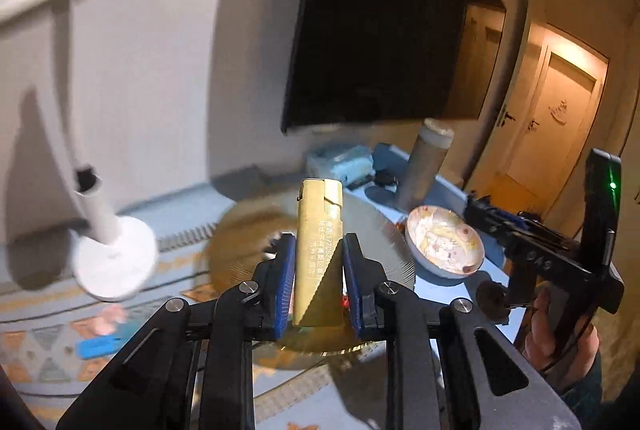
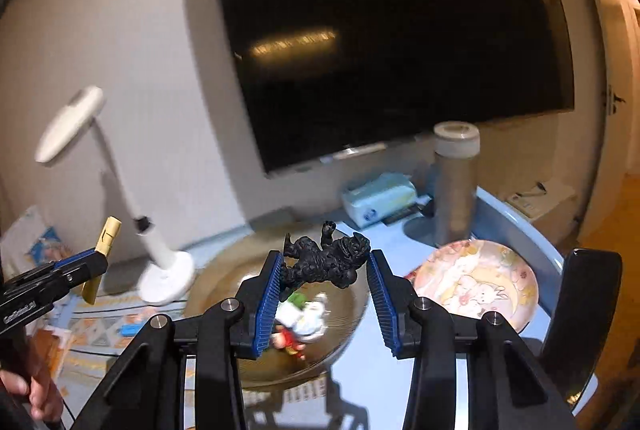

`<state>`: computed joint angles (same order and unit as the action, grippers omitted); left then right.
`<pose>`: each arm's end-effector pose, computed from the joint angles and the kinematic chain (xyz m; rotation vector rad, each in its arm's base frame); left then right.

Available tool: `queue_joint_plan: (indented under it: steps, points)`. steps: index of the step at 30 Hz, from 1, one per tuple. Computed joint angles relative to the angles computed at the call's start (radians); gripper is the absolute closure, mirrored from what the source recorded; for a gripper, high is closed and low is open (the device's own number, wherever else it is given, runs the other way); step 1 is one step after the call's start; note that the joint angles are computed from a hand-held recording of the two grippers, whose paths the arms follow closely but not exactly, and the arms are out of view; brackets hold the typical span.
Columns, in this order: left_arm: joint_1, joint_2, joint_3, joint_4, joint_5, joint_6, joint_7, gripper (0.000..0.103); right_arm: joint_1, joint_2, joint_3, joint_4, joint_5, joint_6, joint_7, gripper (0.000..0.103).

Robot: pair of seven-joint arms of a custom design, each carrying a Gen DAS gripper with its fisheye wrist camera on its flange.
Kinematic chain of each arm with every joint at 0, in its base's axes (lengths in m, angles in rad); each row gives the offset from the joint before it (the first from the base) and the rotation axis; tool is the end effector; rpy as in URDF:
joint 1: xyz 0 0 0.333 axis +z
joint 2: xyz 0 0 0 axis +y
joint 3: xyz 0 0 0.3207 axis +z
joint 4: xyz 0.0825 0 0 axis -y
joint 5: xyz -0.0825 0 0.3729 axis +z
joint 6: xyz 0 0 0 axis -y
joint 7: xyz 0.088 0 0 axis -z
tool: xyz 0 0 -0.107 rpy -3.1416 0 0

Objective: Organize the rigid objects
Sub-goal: 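Carry the yellow tube and black figurine over the bowl and open both tools, then withdraw both open tools back toward the blue items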

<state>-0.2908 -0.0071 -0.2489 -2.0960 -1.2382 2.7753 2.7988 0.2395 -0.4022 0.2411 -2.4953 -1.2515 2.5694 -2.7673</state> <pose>0.5070 -0.2557 0.4886 -1.0799 2.4033 -1.3653 0.3793 0.2209 0.4750 -1.1649 1.9501 -0.9137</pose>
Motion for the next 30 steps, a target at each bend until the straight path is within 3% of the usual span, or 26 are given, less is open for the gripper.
queue_joint_plan:
  steps: [3,7,9,10,11,14,20,25,27,29,30]
  points:
    - [-0.002,0.112,-0.010,0.069,0.100,-0.023,-0.101,0.083,-0.008,0.096,-0.051,0.037,0.066,0.061,-0.078,0.061]
    - [0.005,0.205,-0.043,0.131,0.192,-0.007,-0.203,0.082,-0.012,0.178,-0.065,0.074,0.103,0.038,-0.133,0.061]
    - [0.010,0.246,-0.058,0.169,0.236,-0.009,-0.254,0.066,-0.012,0.211,-0.074,0.099,0.101,0.028,-0.142,0.061]
    - [0.010,0.262,-0.059,0.189,0.268,-0.011,-0.301,0.045,-0.012,0.228,-0.079,0.113,0.096,0.023,-0.145,0.054]
    - [0.021,0.267,-0.070,0.196,0.261,-0.003,-0.307,0.030,-0.011,0.241,-0.084,0.126,0.092,0.011,-0.150,0.040]
    - [0.086,0.235,-0.121,0.177,0.094,0.010,-0.163,0.029,-0.005,0.231,-0.098,0.118,0.065,0.018,-0.125,0.036]
    - [0.127,0.104,-0.048,0.066,0.006,-0.090,-0.116,0.029,0.001,0.156,-0.089,0.057,0.043,0.089,-0.066,0.036]
    - [0.151,-0.070,0.055,-0.087,-0.088,-0.182,-0.035,0.028,0.024,0.146,-0.043,0.069,0.037,0.161,-0.066,0.034]
    - [0.156,-0.136,0.095,-0.148,-0.108,-0.195,-0.003,0.017,0.049,0.159,-0.011,0.094,0.027,0.155,-0.073,0.033]
    - [0.163,-0.207,0.135,-0.221,-0.143,-0.192,0.041,0.002,0.079,0.183,0.013,0.129,0.014,0.145,-0.080,0.021]
    - [0.166,-0.228,0.148,-0.247,-0.149,-0.182,0.056,0.000,0.096,0.201,0.026,0.151,0.000,0.140,-0.076,0.018]
